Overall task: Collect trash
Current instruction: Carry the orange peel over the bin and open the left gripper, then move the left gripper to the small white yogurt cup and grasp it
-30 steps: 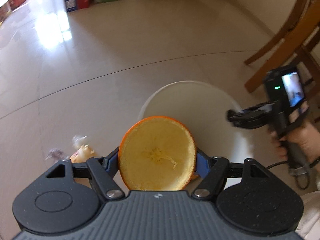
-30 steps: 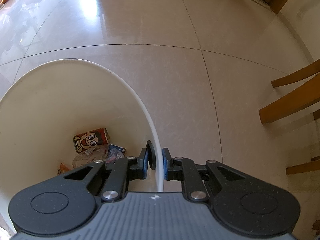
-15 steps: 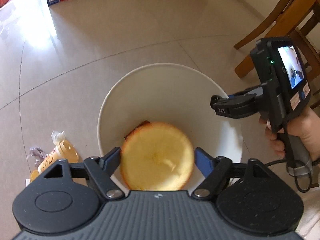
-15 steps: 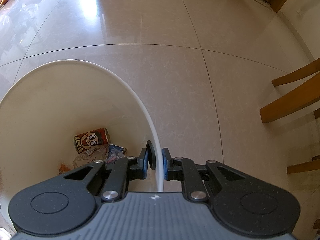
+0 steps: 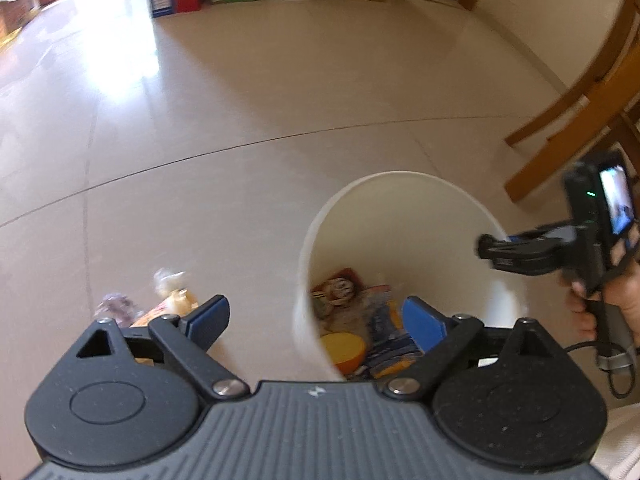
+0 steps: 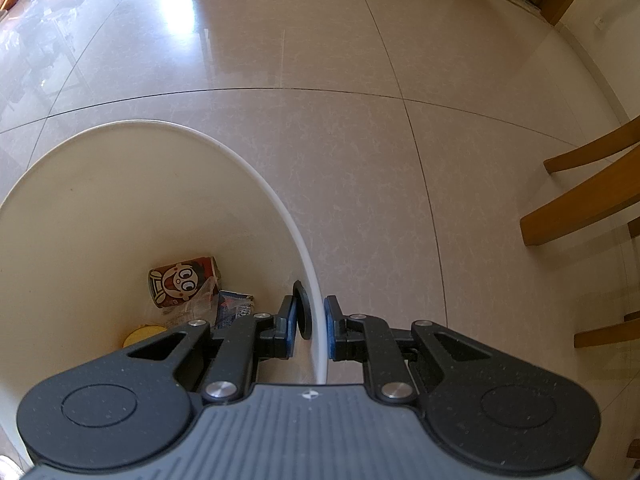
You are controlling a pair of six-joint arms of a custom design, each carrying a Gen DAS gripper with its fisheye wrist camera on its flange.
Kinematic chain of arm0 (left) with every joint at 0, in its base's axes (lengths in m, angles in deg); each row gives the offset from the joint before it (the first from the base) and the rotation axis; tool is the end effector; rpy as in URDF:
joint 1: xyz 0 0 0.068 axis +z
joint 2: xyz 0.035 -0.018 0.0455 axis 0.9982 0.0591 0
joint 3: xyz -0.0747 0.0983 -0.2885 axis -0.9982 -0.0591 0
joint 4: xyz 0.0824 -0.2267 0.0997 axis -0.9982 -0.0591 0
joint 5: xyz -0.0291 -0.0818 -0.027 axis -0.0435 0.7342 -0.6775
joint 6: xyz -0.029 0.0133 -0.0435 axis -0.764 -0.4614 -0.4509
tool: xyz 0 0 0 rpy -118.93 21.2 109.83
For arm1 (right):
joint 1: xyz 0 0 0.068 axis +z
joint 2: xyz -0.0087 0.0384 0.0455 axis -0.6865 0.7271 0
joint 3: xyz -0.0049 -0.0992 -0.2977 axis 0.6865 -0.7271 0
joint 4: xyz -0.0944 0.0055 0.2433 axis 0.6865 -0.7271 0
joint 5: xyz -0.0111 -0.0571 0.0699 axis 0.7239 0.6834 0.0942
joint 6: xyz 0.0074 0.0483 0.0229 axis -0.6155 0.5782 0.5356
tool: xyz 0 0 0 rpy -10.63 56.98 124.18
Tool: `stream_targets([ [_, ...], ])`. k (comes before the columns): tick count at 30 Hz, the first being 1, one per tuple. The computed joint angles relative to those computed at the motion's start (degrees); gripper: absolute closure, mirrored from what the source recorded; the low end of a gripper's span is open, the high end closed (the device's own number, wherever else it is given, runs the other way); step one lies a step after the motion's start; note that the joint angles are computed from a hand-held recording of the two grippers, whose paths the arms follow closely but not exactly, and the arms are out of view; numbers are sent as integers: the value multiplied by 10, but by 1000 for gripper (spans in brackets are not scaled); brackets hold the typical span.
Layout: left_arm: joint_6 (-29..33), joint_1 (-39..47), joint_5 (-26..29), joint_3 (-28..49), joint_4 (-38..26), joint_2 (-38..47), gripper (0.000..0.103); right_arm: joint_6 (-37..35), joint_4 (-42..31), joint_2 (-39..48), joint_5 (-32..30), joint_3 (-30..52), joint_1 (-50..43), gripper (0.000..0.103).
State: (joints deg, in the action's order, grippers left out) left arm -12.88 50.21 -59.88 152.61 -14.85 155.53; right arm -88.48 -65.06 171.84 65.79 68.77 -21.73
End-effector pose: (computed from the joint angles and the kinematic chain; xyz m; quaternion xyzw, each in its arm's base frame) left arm 0.2249 -0.1598 0.4072 -0.0312 0.9739 -0.0784 0.2106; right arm 0.3113 0.1179 0.3221 -0.1650 0.9722 -0.0409 0.1610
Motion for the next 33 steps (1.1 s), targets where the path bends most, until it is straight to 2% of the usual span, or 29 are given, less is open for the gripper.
stream_targets([
  [8, 20, 82, 0, -108, 6, -85, 10, 1, 0, 0, 0, 0, 0, 86],
  [15, 47, 187, 6, -264, 72, -173, 10, 2, 0, 0, 0, 0, 1, 86],
  [19, 70, 262, 15, -361, 131, -213, 10, -1, 1, -1, 0, -1, 1, 86],
  [22, 110, 329, 41, -429, 172, -241, 10, -1, 0, -1, 0, 0, 1, 86],
  [26, 167, 399, 44, -503, 211, -252, 10, -1, -4, 1, -1, 3, 0, 86],
  [28, 220, 453, 50, -531, 228, -248, 11, -3, -5, 2, 0, 5, 0, 86],
  [31, 294, 525, 36, -572, 271, -241, 15, -7, -4, 1, -1, 4, 0, 86],
  [33, 335, 582, 53, -590, 301, -229, 21, -6, -5, 1, 0, 3, 1, 86],
])
